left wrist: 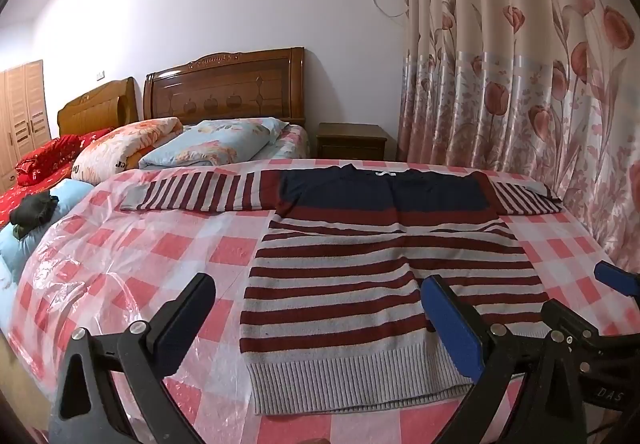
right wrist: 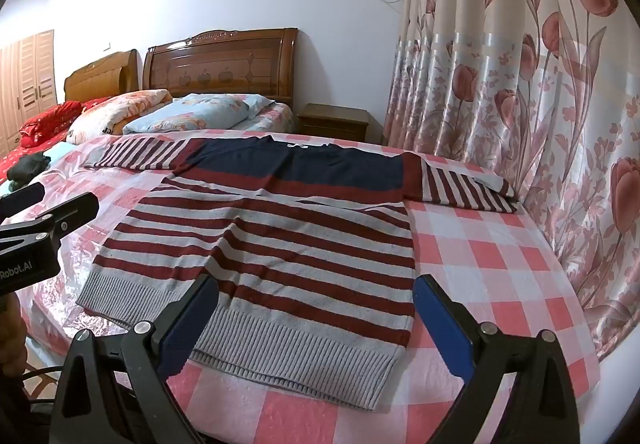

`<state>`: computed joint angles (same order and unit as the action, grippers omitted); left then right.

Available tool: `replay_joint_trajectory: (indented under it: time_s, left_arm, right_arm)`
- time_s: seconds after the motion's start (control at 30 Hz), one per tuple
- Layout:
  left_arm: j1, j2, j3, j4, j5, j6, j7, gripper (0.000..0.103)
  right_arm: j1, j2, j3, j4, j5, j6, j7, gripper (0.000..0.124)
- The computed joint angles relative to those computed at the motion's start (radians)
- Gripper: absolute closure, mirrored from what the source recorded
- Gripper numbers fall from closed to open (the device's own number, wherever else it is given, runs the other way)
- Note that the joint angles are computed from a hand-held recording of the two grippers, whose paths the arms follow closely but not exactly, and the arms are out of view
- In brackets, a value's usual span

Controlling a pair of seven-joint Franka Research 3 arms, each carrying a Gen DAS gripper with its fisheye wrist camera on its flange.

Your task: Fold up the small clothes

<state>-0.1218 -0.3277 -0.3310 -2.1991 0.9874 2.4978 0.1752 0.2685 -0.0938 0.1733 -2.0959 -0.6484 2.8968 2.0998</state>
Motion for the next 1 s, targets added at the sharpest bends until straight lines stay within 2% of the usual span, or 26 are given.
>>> replay_joint_trajectory:
  time_s: [0.33,0.37,0.4,0.57,0.73,1.0]
  left_arm:
    - [-0.008,-0.006,0.011,-0.012,-0.056,0.030,0.045,0.000]
    - [0.000,0.014,-0.003,-0.003,-0.039,0.028,0.023,0.000]
    - [-0.002,0.010,0.010,-0.002,-0.048,0.031,0.046,0.000]
    - [-0.002,0.009,0.007,-0.001,-0.048,0.019,0.048,0.000]
    - [0.007,0.013,0.000,-0.002,0.000,0.013,0.026,0.000]
    - [-0.004,0.016,0.012,-0.002,-0.029,0.013,0.034,0.000]
  right_arm:
    - [0.000,0.000,-0.001,-0.001,0.007,0.000,-0.006,0.024]
    - [0.000,0.000,-0.002,-0.002,0.008,0.001,-0.007,0.024]
    - [0.000,-0.001,-0.002,-0.003,0.009,0.003,-0.008,0.024]
    - [0.000,0.001,0.000,0.000,0.007,0.002,-0.006,0.024]
    - [0.002,0.000,0.000,0.000,0.007,-0.004,-0.001,0.024]
    - [0.003,0.002,-0.001,-0.004,0.008,-0.004,0.002,0.024]
